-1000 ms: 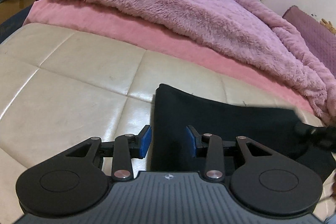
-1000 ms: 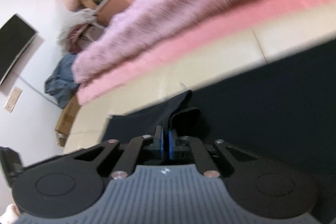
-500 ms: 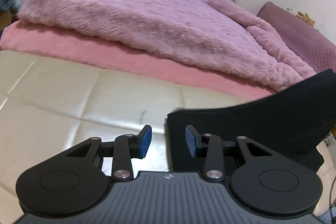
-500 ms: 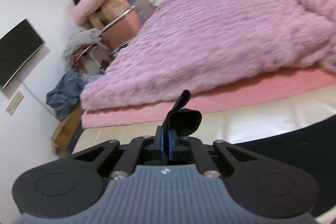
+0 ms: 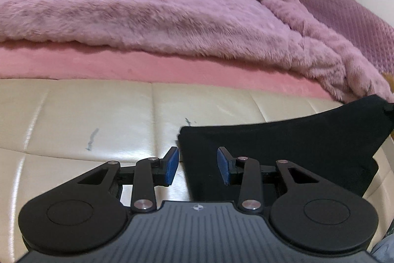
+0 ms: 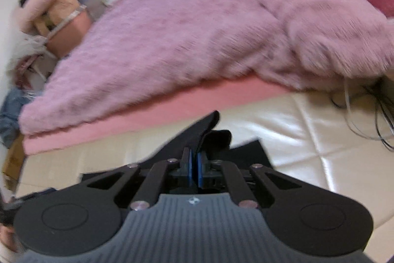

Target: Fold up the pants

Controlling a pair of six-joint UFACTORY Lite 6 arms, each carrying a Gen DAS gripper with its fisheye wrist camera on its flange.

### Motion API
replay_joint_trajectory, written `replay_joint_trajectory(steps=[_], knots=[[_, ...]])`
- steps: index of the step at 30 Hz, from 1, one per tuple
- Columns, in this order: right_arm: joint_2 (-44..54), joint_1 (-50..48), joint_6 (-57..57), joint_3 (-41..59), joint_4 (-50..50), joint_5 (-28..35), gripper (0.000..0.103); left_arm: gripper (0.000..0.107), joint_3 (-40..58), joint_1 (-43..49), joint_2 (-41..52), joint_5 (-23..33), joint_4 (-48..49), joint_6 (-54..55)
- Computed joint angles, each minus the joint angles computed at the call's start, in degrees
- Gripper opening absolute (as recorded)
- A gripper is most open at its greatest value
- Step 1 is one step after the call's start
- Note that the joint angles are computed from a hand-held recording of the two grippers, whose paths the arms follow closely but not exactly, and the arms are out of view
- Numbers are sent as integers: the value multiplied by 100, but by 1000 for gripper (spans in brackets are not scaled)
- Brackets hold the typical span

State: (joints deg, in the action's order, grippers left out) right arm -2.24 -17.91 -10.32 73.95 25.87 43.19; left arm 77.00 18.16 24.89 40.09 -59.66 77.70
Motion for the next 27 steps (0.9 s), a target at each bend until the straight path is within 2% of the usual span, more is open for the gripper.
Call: replay_joint_trajectory(steps=[6,12,15,20,23,24,25,27], knots=[[721,-284,-662,-696,-123,-1041,0,41,148,-418,401,-431,69,-94],[1089,178,361,-1400,-1618,-2198,0,41,429,-655,863,-757,87,-52],[1176,257,616,-1608,-1876,-2544,0,42,598,-790,1109,-1002,186,-210],[1172,221,521,-1698,-1842,-2677,0,52,831,-841,1383,-1299,-333,11],[994,241,1252,-1723,-2492,-2596,13,54,1241,-861,1665,-1728,-267,-266],[953,253,1521,-1738,-2768,-2601,14,52,1388,-875,1757,-1876,-47,-505],[933,227,1558,-1741,-2840,-2594,20,46,1560,-909,1855,-2049,414,-976],[838,140,1514,-1801,-2770,-2647,25,46,1916,-819,2000,-1883,945,-1559]])
